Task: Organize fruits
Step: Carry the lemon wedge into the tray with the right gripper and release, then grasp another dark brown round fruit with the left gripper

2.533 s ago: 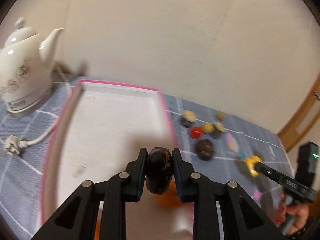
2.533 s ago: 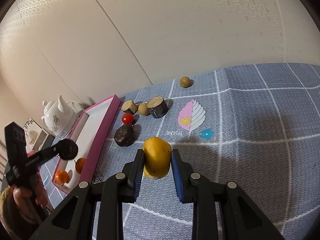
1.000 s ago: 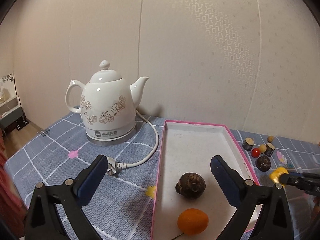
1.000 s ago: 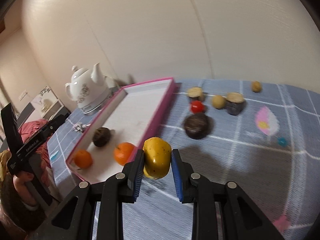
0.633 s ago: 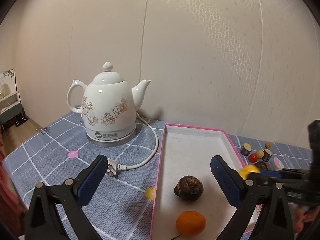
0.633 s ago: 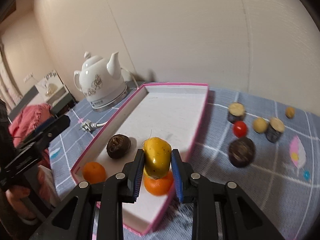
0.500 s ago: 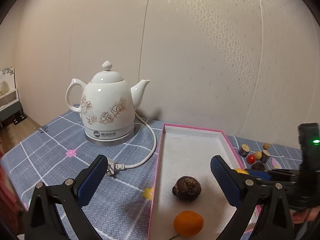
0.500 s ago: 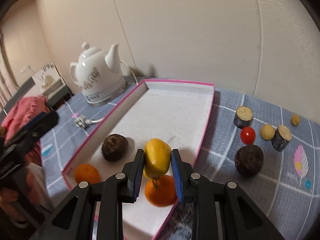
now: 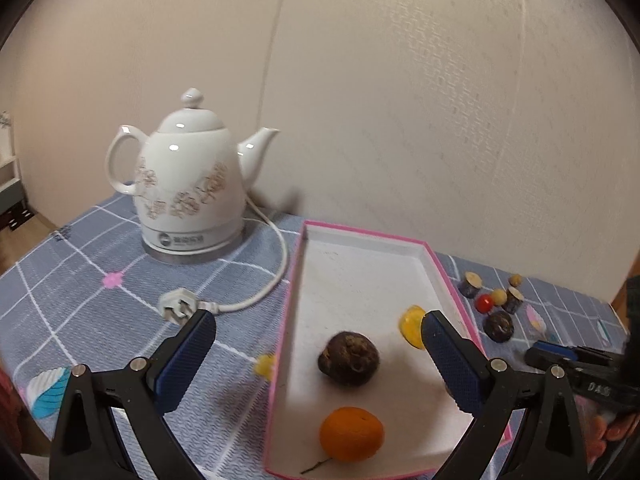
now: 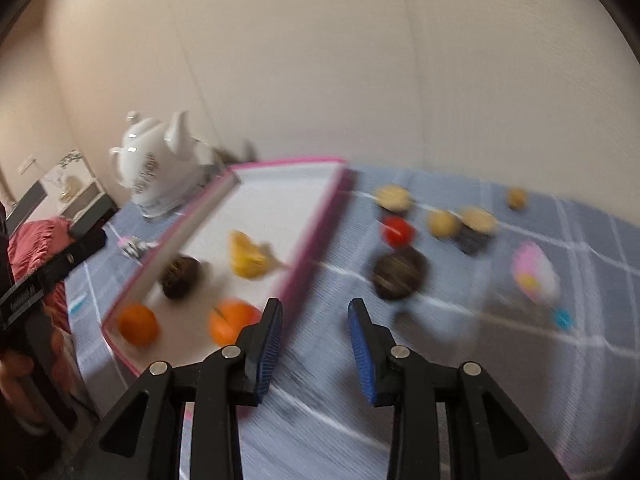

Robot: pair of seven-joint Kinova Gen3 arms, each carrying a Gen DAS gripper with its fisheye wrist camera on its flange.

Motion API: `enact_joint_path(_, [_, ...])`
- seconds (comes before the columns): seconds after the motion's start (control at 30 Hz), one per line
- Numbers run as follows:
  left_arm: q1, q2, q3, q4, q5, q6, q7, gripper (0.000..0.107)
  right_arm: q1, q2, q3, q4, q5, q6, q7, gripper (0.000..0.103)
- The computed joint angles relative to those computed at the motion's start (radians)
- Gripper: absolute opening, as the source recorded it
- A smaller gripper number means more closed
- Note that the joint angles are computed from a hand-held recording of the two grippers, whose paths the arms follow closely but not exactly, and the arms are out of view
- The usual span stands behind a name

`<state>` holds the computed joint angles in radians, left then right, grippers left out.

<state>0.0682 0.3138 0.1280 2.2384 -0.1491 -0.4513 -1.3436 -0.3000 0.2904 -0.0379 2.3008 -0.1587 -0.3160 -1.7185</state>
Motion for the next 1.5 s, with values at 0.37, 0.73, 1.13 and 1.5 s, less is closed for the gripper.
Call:
enact_joint_path(0.37, [0.06,0.018,0.076,-0.02,-0.058,0.066,0.062,0.103,0.316,0.006,-0.097,0.15,0.217,-0.171,-0.248,0.034])
enact_joint_path(0.73, [0.437,0.14,-0.092,-0.371,0.159,0.413,-0.096,0.103,0.246,-0.049,-0.024,0.157,0.147,-0.143,-0.211,0.034])
enact_joint_path(1.13, [0.636,0.333,-0.272,-0.709,0.081,0.71,0.029,0.08,0.36,-0.054,-0.053,0.159,0.312,-0.132,-0.396,0.034])
enact_joint_path(1.5, [0.674,0.404,-0.286,-0.788,-0.063,0.777,0.167,0.051,0.385,-0.058,-0.052,0.16,0.396,-0.146,-0.472,0.034])
